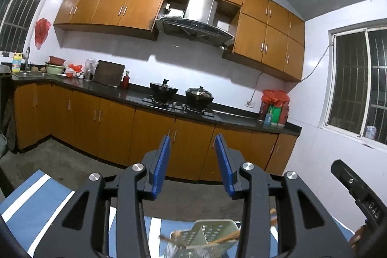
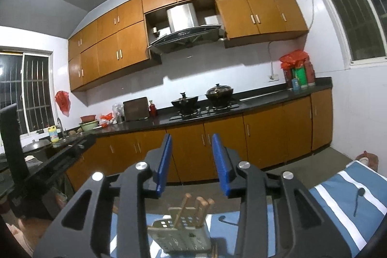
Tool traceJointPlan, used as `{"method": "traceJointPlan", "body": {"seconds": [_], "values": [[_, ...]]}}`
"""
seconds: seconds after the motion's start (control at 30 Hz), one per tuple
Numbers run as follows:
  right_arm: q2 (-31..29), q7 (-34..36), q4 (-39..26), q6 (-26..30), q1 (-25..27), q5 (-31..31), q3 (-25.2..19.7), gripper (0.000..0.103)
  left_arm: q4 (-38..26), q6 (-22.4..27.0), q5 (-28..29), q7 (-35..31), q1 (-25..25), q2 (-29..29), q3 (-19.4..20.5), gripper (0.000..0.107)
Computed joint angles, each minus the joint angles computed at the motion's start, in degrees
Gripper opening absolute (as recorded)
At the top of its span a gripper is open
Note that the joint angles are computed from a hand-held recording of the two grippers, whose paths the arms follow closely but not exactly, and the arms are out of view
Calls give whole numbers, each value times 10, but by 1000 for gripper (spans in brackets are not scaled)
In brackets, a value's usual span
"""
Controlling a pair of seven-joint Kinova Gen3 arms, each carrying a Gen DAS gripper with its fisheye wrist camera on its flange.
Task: Organize utensils
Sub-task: 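Open both tools to drop the chopsticks into the green holder, then lower both tools to the cloth and close each on a wooden chopstick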
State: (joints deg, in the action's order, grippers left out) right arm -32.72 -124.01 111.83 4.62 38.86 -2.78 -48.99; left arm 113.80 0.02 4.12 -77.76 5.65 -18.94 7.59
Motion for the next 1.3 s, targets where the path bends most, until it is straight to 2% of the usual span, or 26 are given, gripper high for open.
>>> {"method": "traceJointPlan", "body": {"seconds": [0.1,0.17,0.27,0.33,0.4,0.47,0.6,0.73,0.97,1.03,1.07,1.13,1.2,1.3], "values": [[-30,-1,32,28,-43,-1,43,40,19,25,-4,-7,55,-33,-57,47],[-46,-2,52,60,-64,2,58,42,41,49,-7,-15,63,-63,-73,50],[-40,-3,76,117,-93,15,64,42,74,95,-17,-26,25,-96,-58,53],[-10,-7,88,152,-123,22,66,42,99,132,-30,-25,-19,-106,-30,53],[31,-13,97,187,-154,27,63,41,110,166,-35,-33,-37,-99,-19,53],[66,-20,105,206,-173,37,51,35,123,202,-46,-36,-55,-84,-3,52],[128,-56,121,223,-176,71,-22,25,138,253,-41,-60,-26,-45,-25,39],[169,-101,127,220,-170,108,-59,21,149,263,-24,-74,-6,-22,-35,33],[210,-155,113,229,-197,170,-56,19,162,264,21,-128,31,-2,-71,31],[221,-178,112,233,-211,198,-57,17,162,270,36,-143,38,2,-79,30],[224,-191,110,238,-213,212,-63,13,163,272,44,-152,41,5,-84,28],[231,-235,102,263,-191,258,-105,8,165,273,60,-167,46,10,-91,27],[235,-281,98,285,-171,294,-133,8,166,273,73,-179,46,16,-92,25],[232,-324,101,303,-181,309,-113,8,170,278,97,-205,52,17,-104,23]]}}
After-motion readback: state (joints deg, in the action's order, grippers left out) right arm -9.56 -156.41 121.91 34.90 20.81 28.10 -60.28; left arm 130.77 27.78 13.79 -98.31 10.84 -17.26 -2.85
